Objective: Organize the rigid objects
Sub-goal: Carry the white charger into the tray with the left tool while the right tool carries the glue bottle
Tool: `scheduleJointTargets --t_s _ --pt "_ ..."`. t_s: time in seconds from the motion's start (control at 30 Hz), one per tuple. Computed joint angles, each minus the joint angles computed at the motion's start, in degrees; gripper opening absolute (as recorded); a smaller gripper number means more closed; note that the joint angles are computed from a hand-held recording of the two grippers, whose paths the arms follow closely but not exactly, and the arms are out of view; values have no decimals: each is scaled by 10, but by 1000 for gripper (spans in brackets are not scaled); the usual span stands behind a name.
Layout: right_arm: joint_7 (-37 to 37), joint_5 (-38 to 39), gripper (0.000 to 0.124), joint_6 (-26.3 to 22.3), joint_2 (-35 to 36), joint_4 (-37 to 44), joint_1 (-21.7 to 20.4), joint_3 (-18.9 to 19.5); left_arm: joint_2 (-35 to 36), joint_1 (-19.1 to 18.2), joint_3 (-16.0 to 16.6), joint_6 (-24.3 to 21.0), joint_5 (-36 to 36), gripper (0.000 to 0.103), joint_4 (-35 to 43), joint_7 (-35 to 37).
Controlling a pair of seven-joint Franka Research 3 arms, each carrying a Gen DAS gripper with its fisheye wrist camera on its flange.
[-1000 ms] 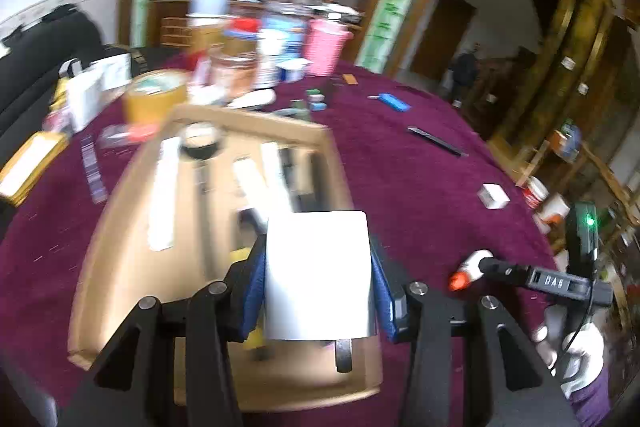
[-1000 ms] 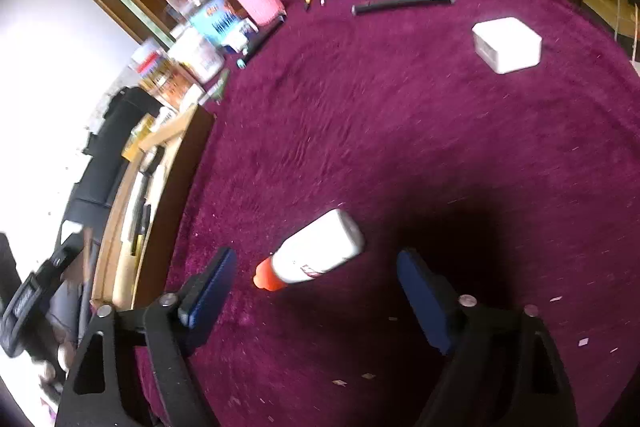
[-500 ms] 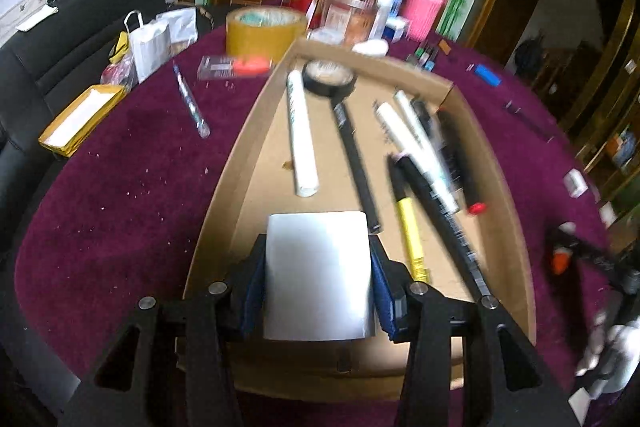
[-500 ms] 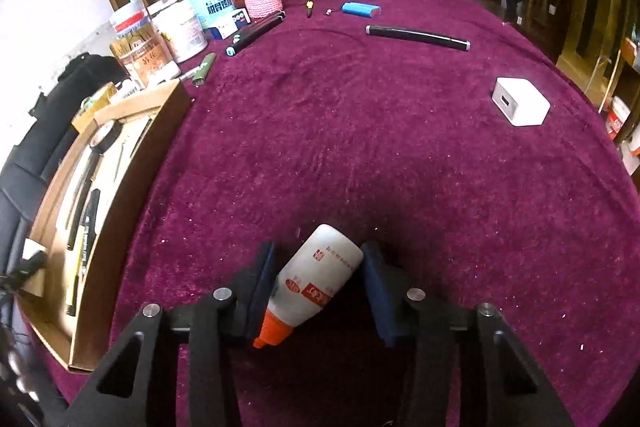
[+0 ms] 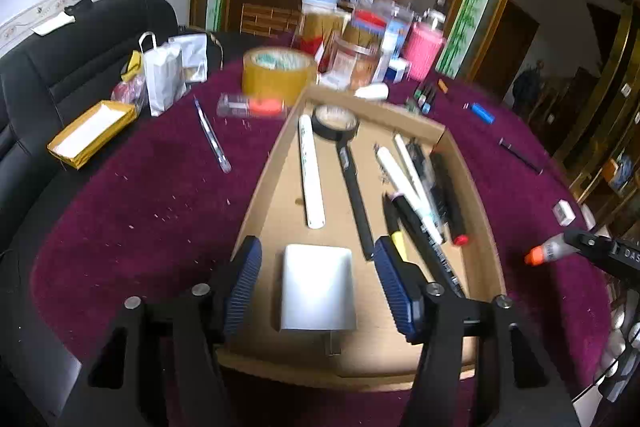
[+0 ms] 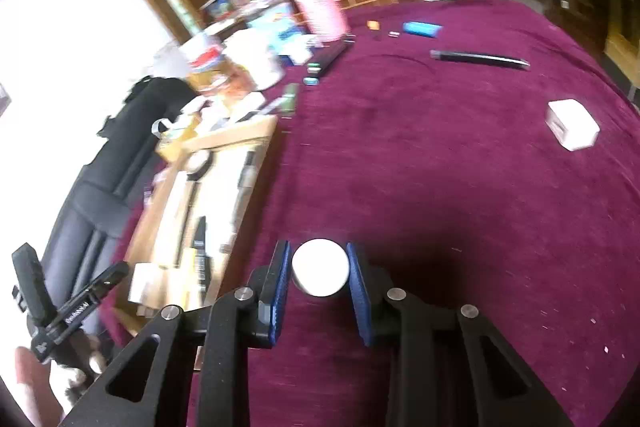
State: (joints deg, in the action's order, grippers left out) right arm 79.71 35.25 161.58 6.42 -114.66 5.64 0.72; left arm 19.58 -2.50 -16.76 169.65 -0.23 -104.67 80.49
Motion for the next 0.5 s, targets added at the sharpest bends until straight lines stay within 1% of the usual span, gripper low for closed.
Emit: scheduleJointTargets --t_s 0.07,0.17,0.27,0.3,0.37,0.43,0.47,0.5 --pt "-20 12 30 -10 9 21 2 8 -9 22 -23 15 -24 61 -14 19" --pt "-45 24 30 -32 29 62 8 19 -16 47 -49 26 -58 61 -27 47" --pt "-59 21 30 -68 58 111 15 29 -15 61 -63 28 -83 61 -29 67" --pt "-57 11 30 -86 76 137 20 31 -14 66 -68 28 -92 61 -31 75" --pt "-58 3 31 -110 99 168 23 35 -12 69 -71 29 -102 61 -32 85" --pt "-48 -16 31 -140 137 218 30 36 -10 69 -70 26 -108 61 -32 90" --pt "-49 -17 31 -152 149 233 28 39 -8 74 -75 25 -115 61 -31 98" --pt "-41 -23 31 -176 175 268 29 40 -8 77 -79 24 -121 61 -33 104"
